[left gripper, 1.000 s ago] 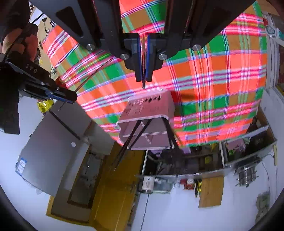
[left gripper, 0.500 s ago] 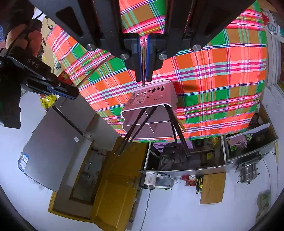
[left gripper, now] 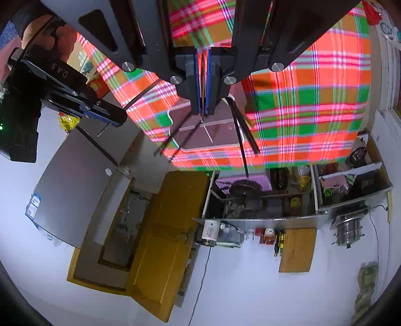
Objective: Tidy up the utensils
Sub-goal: 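Lower both metal chopsticks into the pink basket and open both tools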
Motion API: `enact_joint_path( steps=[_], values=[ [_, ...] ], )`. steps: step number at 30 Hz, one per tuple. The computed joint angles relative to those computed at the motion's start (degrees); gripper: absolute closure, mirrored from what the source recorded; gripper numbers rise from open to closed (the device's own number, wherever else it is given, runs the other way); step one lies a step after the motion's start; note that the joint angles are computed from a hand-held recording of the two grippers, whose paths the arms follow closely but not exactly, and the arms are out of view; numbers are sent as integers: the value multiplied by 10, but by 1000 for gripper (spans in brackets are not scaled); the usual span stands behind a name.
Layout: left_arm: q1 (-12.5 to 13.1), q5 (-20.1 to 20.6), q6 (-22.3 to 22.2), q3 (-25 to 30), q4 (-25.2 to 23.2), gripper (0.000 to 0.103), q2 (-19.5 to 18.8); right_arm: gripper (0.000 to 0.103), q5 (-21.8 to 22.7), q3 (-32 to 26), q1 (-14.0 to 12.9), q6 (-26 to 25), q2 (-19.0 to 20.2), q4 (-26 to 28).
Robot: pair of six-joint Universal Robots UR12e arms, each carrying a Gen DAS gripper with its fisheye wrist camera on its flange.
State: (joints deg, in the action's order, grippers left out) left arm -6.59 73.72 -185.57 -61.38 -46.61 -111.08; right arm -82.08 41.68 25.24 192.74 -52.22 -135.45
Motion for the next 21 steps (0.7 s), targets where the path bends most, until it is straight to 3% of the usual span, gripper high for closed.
enact_joint_path(
  steps=[13, 21],
  values=[
    [7, 2, -18, 101, 3, 99, -58, 99, 6, -160, -11, 27, 85, 1],
    [10, 2, -24, 134, -13, 99, -86, 99, 4, -270, -18, 34, 143, 41]
  ],
)
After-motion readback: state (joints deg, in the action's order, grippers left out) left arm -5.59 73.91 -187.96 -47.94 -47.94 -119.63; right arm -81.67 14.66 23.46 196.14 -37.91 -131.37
